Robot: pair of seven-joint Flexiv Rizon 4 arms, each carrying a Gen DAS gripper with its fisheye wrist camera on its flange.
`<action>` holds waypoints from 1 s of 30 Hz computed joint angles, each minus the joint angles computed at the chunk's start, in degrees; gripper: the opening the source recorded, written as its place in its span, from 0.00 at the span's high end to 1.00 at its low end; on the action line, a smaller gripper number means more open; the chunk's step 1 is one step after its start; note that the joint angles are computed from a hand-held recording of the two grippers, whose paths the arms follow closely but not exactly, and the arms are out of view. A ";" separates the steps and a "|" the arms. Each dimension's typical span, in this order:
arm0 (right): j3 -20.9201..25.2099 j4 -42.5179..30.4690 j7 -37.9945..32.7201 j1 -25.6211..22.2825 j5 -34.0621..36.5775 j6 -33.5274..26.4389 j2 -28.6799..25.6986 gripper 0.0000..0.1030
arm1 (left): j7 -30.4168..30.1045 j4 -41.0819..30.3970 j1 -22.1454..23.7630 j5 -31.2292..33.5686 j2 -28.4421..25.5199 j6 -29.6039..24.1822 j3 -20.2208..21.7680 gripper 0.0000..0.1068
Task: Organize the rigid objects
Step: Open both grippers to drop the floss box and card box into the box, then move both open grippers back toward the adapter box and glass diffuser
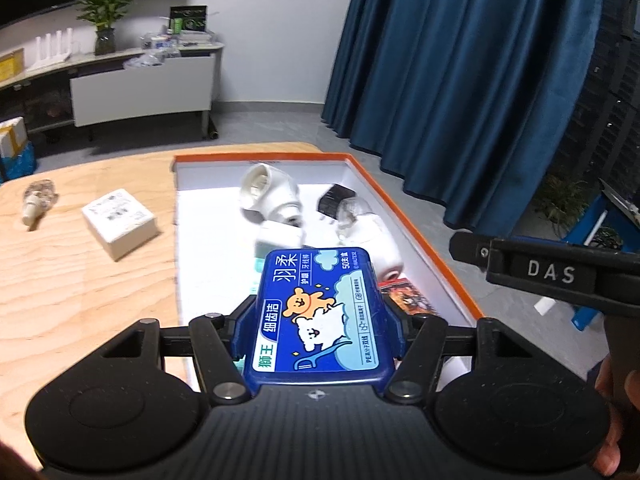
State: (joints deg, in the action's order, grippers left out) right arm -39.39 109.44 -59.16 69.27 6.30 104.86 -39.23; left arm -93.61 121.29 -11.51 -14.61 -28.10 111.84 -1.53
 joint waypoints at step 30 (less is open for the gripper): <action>7.83 -7.01 -3.19 -1.82 -7.77 -2.07 0.26 0.15 | 9.17 7.70 -12.66 -27.15 4.88 0.14 15.30 0.15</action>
